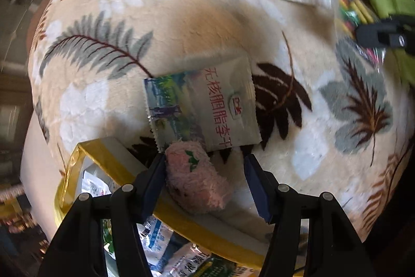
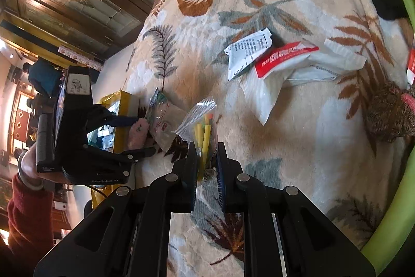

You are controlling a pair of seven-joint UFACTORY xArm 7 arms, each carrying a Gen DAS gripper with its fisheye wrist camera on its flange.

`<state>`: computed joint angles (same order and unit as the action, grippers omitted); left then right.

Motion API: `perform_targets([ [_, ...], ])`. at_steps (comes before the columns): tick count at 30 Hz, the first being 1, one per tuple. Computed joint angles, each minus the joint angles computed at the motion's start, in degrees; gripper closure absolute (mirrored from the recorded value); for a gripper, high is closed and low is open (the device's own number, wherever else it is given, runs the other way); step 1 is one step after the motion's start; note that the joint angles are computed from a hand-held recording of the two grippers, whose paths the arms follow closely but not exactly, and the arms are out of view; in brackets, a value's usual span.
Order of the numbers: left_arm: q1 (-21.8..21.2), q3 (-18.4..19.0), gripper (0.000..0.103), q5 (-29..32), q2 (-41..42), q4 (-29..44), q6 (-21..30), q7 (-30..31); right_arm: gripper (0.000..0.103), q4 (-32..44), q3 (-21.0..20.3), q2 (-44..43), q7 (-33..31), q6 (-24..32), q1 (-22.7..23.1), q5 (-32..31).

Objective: Organize soft objects
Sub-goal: 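Grasp the pink plush ball with the left gripper while the right lifts the crayons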

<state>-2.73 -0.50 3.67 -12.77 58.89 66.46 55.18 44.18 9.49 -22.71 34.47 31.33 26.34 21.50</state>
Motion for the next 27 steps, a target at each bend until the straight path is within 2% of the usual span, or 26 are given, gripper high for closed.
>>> perform_targets([
  [4,-0.07,0.21,0.046,-0.12,-0.70,-1.76,-2.09,1.69,0.091,-0.50,-0.35,0.02,0.03,0.06,0.05,0.55],
  [7,0.58,0.15,0.068,0.54,-0.46,-2.00,-4.04,-0.96,0.091,-0.67,-0.35,0.00,0.12,0.08,-0.05,0.65],
  [9,0.64,0.24,0.076,-0.65,0.05,-1.27,-3.64,-2.69,0.091,-0.68,-0.41,-0.10,-0.01,0.09,0.04,0.83],
  [14,0.89,0.85,0.079,-1.94,-2.80,-3.56,-6.21,-3.17,0.091,-0.33,0.05,-0.46,0.38,-0.05,0.10,0.40],
  [19,0.70,2.82,0.079,-7.84,-5.78,-1.76,-2.93,-1.88,0.091,1.03,0.65,-0.07,0.41,0.19,0.69,-0.20],
  [27,1.97,4.79,0.079,-10.53,-9.47,-0.14,0.81,-0.40,0.091,6.38,2.39,4.08,-0.23,0.32,2.18,-1.34],
])
